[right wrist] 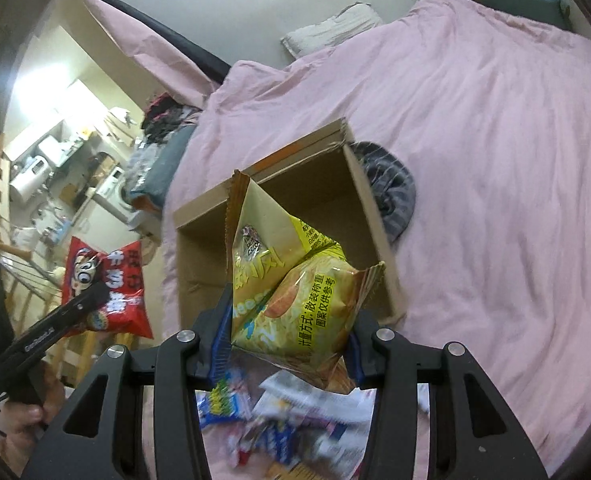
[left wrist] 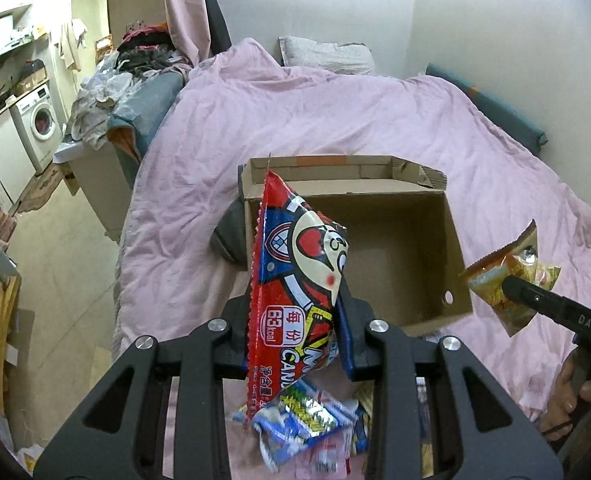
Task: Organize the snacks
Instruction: 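Lift both bags and carry them over the cardboard box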
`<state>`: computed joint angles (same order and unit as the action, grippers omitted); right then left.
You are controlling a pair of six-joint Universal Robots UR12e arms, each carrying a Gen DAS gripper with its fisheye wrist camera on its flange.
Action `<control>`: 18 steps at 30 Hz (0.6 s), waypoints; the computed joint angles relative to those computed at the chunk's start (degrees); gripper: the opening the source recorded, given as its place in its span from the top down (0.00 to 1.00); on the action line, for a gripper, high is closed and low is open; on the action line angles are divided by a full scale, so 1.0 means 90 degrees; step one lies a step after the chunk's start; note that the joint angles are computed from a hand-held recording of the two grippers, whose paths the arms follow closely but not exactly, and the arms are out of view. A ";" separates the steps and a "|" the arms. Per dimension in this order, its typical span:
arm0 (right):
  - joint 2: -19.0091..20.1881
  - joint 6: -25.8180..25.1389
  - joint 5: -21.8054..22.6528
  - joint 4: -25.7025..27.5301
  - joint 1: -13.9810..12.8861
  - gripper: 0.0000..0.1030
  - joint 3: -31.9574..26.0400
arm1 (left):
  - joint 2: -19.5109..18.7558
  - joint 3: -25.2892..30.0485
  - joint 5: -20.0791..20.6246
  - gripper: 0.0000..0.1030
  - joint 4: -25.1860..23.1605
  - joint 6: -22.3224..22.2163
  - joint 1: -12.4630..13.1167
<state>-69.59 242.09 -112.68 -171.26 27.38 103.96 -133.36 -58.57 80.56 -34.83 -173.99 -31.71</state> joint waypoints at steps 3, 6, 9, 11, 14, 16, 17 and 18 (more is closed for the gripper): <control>0.0078 -0.0074 0.0092 0.0123 -0.0153 0.54 -0.0071 | -0.0215 0.0271 -0.0006 0.73 -0.0149 -0.0084 -0.0025; 0.0146 -0.0133 0.0202 0.0266 -0.0258 0.54 -0.0138 | -0.0404 0.0492 -0.0020 0.73 -0.0274 -0.0147 -0.0048; 0.0251 -0.0219 0.0393 0.0406 -0.0349 0.54 -0.0246 | -0.0585 0.0710 -0.0044 0.73 -0.0430 -0.0120 -0.0064; 0.0303 -0.0284 0.0503 0.0464 -0.0380 0.54 -0.0311 | -0.0684 0.0790 -0.0020 0.73 -0.0440 -0.0057 -0.0074; 0.0391 -0.0439 0.0652 0.0527 -0.0403 0.54 -0.0416 | -0.0787 0.0840 -0.0077 0.73 -0.0411 -0.0064 -0.0064; 0.0455 -0.0571 0.0711 0.0603 -0.0407 0.54 -0.0508 | -0.0878 0.0954 -0.0134 0.73 -0.0538 -0.0162 -0.0055; 0.0491 -0.0624 0.0744 0.0658 -0.0418 0.54 -0.0552 | -0.0937 0.1057 -0.0148 0.73 -0.0687 -0.0225 -0.0053; 0.0516 -0.0641 0.0782 0.0723 -0.0427 0.54 -0.0585 | -0.0980 0.1124 -0.0183 0.73 -0.0812 -0.0264 -0.0050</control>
